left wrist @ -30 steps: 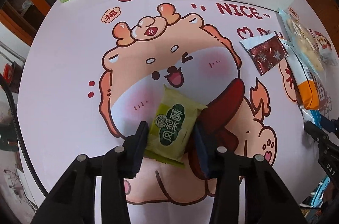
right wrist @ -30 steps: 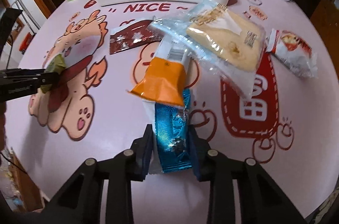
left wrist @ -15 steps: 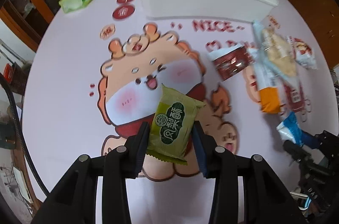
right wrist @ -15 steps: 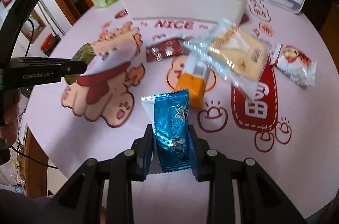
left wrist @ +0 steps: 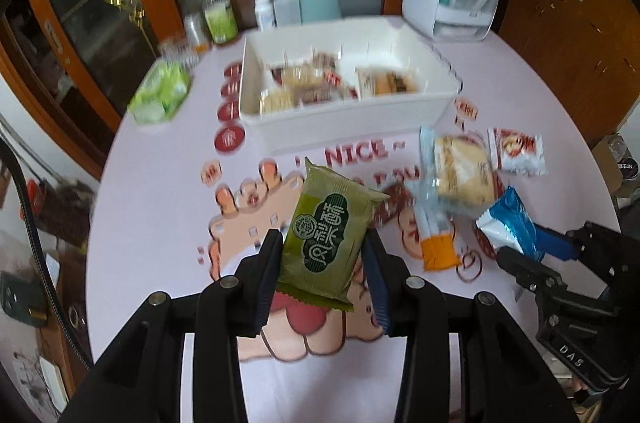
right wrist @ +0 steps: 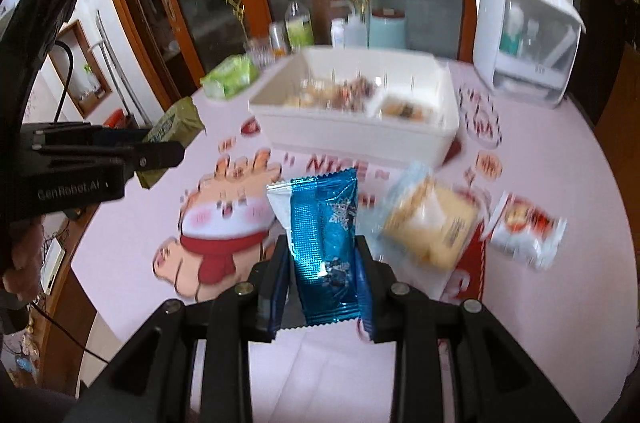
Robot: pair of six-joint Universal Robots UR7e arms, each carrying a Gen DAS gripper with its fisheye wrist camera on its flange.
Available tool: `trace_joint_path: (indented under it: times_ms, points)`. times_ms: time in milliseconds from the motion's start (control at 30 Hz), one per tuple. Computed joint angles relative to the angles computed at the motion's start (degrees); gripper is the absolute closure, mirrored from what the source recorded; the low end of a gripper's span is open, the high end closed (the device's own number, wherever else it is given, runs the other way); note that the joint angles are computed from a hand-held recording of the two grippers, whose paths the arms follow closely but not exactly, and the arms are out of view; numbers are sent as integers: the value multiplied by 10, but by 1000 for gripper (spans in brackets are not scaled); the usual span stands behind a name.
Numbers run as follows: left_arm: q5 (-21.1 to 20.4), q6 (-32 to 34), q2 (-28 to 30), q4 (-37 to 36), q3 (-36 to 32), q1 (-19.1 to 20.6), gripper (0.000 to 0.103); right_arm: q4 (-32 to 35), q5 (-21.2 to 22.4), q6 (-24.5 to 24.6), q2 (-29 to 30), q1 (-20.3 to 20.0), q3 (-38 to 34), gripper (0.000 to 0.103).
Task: Organize snacks
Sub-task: 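Carry both held packets over the white tray and open both tools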
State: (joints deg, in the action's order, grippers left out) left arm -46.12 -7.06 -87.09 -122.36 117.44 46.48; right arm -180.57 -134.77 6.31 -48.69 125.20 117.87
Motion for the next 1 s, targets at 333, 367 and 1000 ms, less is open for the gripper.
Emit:
trace_joint_path:
  times_ms: [333, 367, 1000]
  points:
    - [27, 113, 71, -98, -89, -5, 64, -27, -72, -105, -3, 8, -111, 73]
    - [27, 125, 78, -106, -99, -5, 64, -28, -80, -119, 0, 9, -127, 73]
    - [-20, 207, 293, -126, -371, 59, 64, 99, -16, -57, 95, -87, -391, 72]
